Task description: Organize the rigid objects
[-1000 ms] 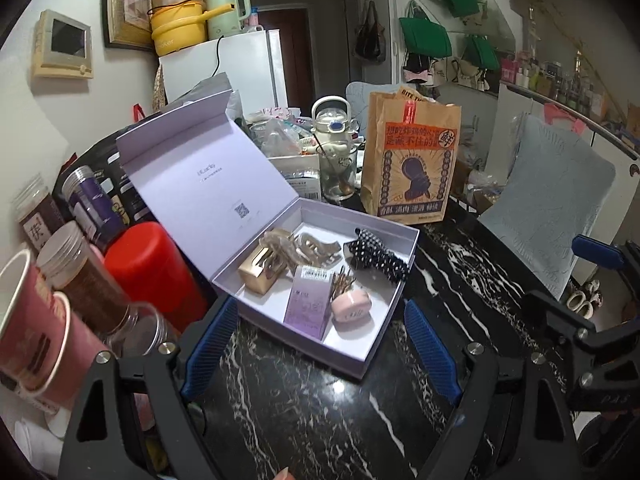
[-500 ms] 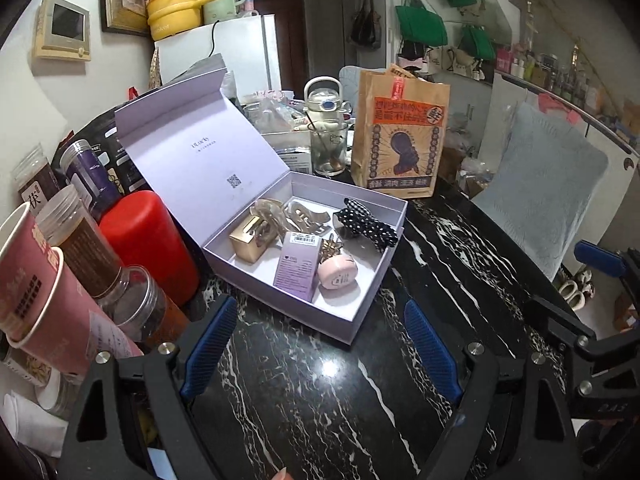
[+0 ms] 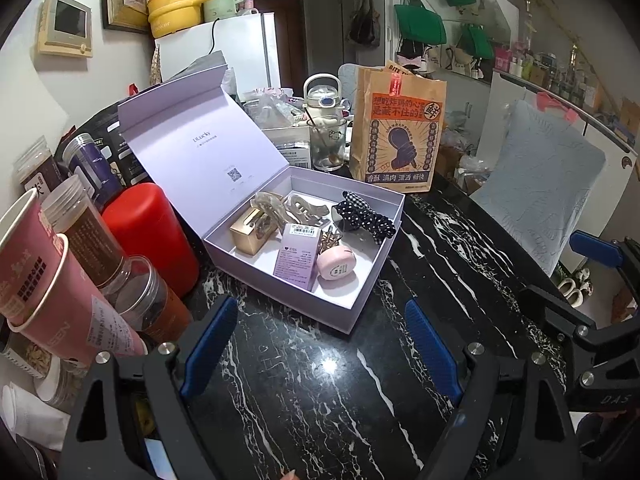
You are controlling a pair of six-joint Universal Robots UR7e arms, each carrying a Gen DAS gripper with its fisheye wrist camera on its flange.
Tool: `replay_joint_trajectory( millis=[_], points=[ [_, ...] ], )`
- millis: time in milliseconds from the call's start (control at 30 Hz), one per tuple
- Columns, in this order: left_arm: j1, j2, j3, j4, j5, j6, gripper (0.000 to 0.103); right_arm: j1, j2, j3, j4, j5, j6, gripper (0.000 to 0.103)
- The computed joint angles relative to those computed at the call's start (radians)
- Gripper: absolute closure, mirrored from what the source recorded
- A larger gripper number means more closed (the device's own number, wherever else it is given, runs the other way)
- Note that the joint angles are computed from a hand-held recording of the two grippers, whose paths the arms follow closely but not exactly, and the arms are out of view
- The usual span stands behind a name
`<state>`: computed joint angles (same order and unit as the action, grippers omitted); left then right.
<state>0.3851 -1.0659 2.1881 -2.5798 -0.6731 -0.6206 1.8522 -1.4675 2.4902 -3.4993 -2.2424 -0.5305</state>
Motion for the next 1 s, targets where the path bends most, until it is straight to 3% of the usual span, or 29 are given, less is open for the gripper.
replay_joint_trajectory(
  millis=[1000],
  points=[
    [0.001, -0.023, 0.006, 0.019, 0.006, -0.010, 0.017, -0.001, 0.013, -0.005, -0.005, -0.005, -0.003, 0.000]
  ],
)
